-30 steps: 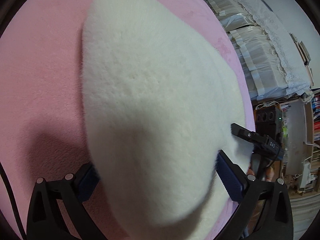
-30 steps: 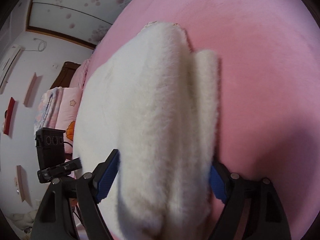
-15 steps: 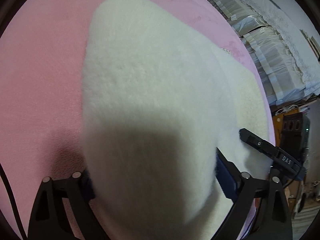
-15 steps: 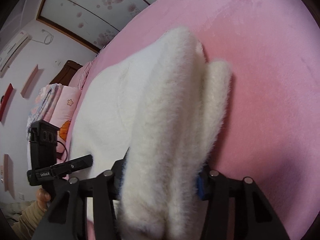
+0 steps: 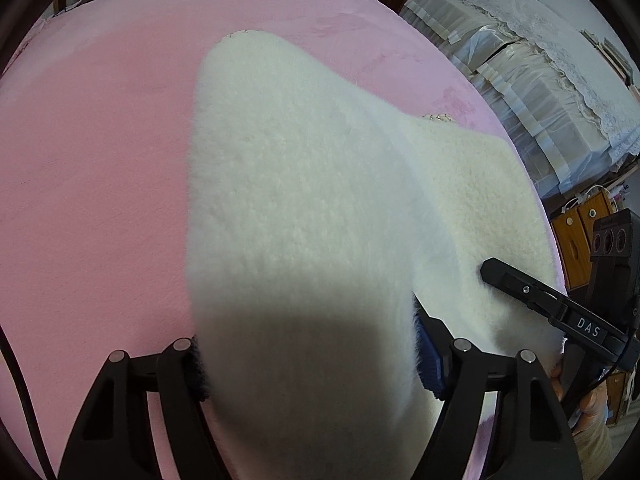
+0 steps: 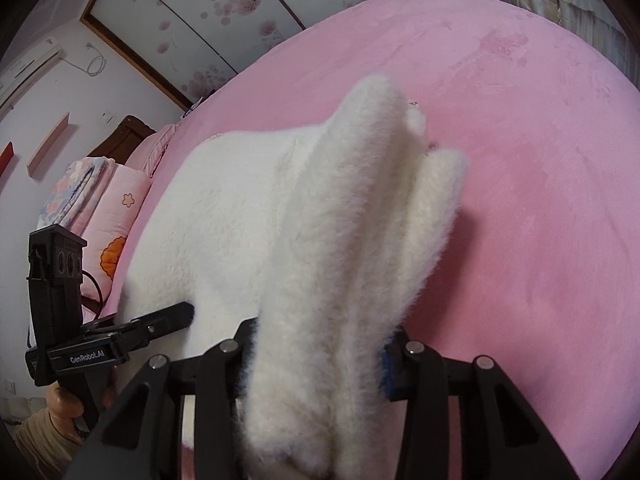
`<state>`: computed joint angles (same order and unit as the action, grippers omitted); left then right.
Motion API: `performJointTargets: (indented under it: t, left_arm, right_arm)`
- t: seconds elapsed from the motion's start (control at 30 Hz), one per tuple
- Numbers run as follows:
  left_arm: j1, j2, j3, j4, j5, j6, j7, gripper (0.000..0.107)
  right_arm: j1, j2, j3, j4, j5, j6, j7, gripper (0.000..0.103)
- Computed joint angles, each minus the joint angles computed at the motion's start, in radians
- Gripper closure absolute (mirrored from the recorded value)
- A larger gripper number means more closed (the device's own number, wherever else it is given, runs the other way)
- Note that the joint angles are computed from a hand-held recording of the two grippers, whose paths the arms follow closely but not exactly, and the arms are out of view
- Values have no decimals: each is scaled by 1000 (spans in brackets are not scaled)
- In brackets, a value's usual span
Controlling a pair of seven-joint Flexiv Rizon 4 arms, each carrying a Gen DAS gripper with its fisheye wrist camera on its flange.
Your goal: Fold large clothes
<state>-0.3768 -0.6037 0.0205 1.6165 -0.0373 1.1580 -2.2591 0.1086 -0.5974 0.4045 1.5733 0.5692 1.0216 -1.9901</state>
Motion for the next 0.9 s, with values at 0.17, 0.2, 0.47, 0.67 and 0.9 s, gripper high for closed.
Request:
performJointTargets:
  t: [0.17, 0.2, 0.47, 0.67, 0.9]
  left_arm:
    - [15, 128, 4, 145, 11, 7, 5, 33]
    - [20, 155, 6, 170, 14, 5, 5, 33]
    - [135, 400, 21, 413, 35, 17, 87, 33]
    - [306, 506, 37, 542, -83, 55, 369, 33]
    - [506, 407, -9, 578, -405, 198, 818, 32]
  right_arm:
    - [18, 61, 25, 65, 35, 15, 10, 62]
    - [26, 70, 27, 71, 41, 16, 13, 62]
    - [161, 83, 56, 53, 58, 57, 65, 62]
    - [317, -51, 63, -120, -27, 93, 176, 62]
    - [481, -289, 41, -396, -172, 162, 326, 62]
